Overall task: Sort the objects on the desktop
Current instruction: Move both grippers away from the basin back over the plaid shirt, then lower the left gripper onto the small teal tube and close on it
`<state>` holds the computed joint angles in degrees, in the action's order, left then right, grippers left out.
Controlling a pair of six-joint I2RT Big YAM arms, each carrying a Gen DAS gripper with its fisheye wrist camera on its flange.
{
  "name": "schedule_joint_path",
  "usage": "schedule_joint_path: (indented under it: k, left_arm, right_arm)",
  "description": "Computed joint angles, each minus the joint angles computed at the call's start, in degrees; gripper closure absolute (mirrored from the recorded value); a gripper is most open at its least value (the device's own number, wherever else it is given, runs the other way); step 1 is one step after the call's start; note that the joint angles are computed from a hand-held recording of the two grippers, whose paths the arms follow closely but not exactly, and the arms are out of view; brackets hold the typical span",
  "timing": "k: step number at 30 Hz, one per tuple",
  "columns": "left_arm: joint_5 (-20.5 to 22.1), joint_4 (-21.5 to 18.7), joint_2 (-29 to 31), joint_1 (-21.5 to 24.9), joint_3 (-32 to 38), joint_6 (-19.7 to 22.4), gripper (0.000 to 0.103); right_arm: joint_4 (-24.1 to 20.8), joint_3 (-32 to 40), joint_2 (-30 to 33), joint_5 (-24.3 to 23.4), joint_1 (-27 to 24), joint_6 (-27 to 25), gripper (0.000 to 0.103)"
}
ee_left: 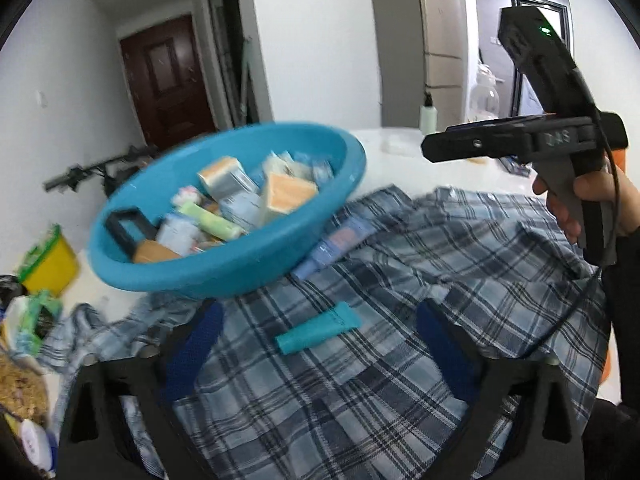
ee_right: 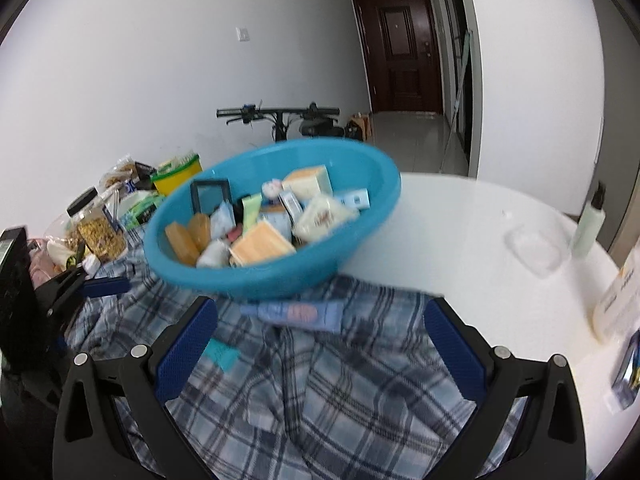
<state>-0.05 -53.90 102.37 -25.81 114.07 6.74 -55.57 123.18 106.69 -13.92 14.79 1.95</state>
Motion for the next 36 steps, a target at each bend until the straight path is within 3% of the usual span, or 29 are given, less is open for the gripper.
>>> schedule_joint_path:
  k: [7,9,11,15,16,19,21,23,25,27,30,33,36]
  left_arm:
    - [0.1,-6.3,5.6,0.3,4.3,1.2,0.036]
    - [1.4,-8.5,7.0,0.5,5.6,1.1,0.038]
    - [0.0,-9.1,7.1,0.1,5.2,1.9,0.038]
    - [3.7,-12.5,7.0,0.1,6.4,2.4,0.038]
    - [2.9,-12.9,7.0,-0.1,6.5,2.7,0.038]
    - [-3.4,-9.1,6.8,-0.5,5.5,2.6,0.038]
    - [-4.8,-9.1,8.1,0.1,7.2,0.6,0.038]
    - [-4.2,-13.3,10.6,0.5,10.7,0.5,0.038]
    - [-2.5,-13.3,9.9,0.7,9.4,0.9,0.042]
    - [0.1,-14.9,9.4,0.8,9.0,1.1,0.056]
    - [2.1,-13.6,7.6,0.4,6.1,3.0,0.058]
    - [3.3,-13.8,8.1,0.5,6.9,1.7,0.061]
    - [1.3,-12.1,8.5,0.4,7.3,1.3,0.061]
  right_arm:
    - [0.9,-3.5,-1.2,-1.4,-0.7,1.0,0.000]
    - [1.0,-3.8,-1.3,-1.4,-0.8,0.9,0.000]
    - [0.7,-3.8,-1.1,-1.5,-0.8,0.7,0.000]
    - [0.5,-3.9,-0.8,-1.4,-0.8,1.1,0.000]
    - [0.6,-4.0,-0.8,-1.4,-0.7,1.3,0.000]
    - [0.6,-4.1,-0.6,-1.8,-0.6,1.5,0.000]
    - [0.5,-4.0,-0.5,-1.8,-0.3,1.4,0.000]
    - [0.4,-4.2,-0.5,-1.9,0.0,1.1,0.000]
    - [0.3,-4.5,-0.6,-1.8,0.2,0.8,0.000]
    - [0.3,-4.8,-0.7,-1.6,0.3,0.7,0.000]
    - [0.5,-4.9,-0.6,-1.6,0.1,1.3,0.000]
    - [0.6,-4.8,-0.4,-1.7,0.1,1.8,0.000]
    - [0.2,-4.6,-0.2,-1.9,0.1,1.6,0.000]
